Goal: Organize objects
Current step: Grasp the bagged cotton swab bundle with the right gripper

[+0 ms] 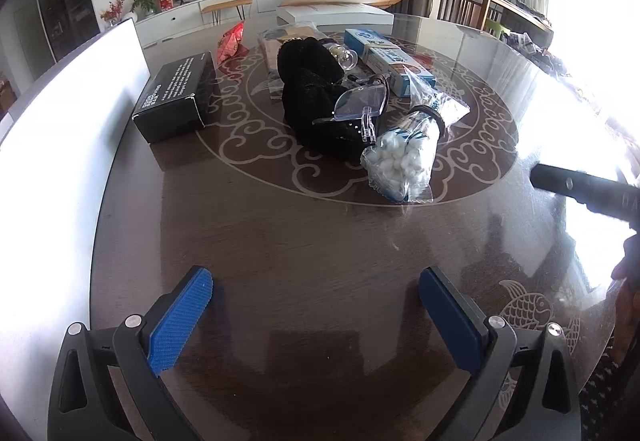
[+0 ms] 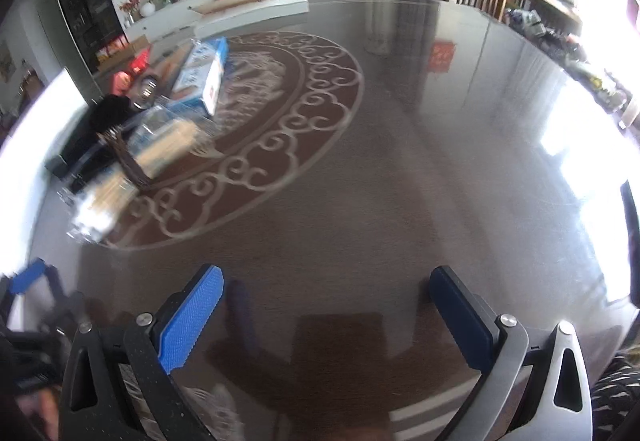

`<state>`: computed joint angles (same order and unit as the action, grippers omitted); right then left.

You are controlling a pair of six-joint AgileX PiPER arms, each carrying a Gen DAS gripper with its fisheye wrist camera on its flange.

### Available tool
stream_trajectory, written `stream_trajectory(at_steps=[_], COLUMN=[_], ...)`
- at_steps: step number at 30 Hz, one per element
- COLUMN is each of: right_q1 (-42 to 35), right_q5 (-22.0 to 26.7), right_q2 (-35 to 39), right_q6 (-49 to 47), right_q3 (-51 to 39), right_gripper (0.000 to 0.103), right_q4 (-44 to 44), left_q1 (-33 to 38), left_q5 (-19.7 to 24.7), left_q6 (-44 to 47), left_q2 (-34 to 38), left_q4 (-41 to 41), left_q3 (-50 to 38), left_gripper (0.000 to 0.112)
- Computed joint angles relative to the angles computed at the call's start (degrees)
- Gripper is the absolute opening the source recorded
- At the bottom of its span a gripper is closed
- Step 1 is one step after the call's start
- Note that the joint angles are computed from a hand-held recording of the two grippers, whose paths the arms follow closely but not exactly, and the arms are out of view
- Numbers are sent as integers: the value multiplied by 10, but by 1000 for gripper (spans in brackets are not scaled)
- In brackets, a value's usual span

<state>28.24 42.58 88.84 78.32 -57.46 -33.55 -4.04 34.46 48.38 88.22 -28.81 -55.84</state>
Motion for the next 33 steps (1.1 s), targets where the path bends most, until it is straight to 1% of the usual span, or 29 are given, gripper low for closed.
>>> stream_trajectory(at_steps=[2,4,6,8,9,10,11,12,14,16,17,18,20,22,26,27,33], right_q1=[-1,-9,-12,-12,-12,-11,-6,1,9,1,-1,0,-5,-9,-6,-2,13], right_q5=[-4,-21,19,76,93,90,87,97,94,68,46,47,31,23,6,7,1], right_q2=[35,78,146,209,227,230,228,227,207,171,145,129,91,57,2,-12,-31], right_q6=[-22,-53,-112,-174,-194,-202,-199,-196,-182,-160,-134,-119,-104,-103,-92,-83,-25], right_q3=[-67,-134,-230,-313,-335,-333,-322,-315,-273,-204,-161,-136,-84,-43,31,44,80], right_gripper=[103,103,103,103,103,103,102,102,94,91,90,90,91,92,103,103,103], right_q4=[-3,4,30,61,75,81,73,59,36,37,23,8,1,-2,-10,-17,-58], left_q1=[0,0,0,0,1,1,1,1,1,1,1,1,1,1,1,1,1], left_q5=[0,0,0,-1,-1,-1,-1,-1,-1,-1,-1,-1,-2,-1,-1,-1,-2], left_q6=[0,0,0,0,1,1,1,1,1,1,1,1,0,1,1,1,0], left_q2=[0,0,0,-1,-1,-1,-1,-1,-1,-1,-1,-1,-1,-1,-1,-1,-1], left_q4=[0,0,0,0,-1,-1,-1,-1,-1,-1,-1,-1,0,-1,-1,-1,0], left_q3=[0,0,0,1,1,1,1,1,1,1,1,1,1,1,1,1,1], left_gripper=[103,103,103,103,103,103,103,103,103,103,103,103,103,103,103,103,103])
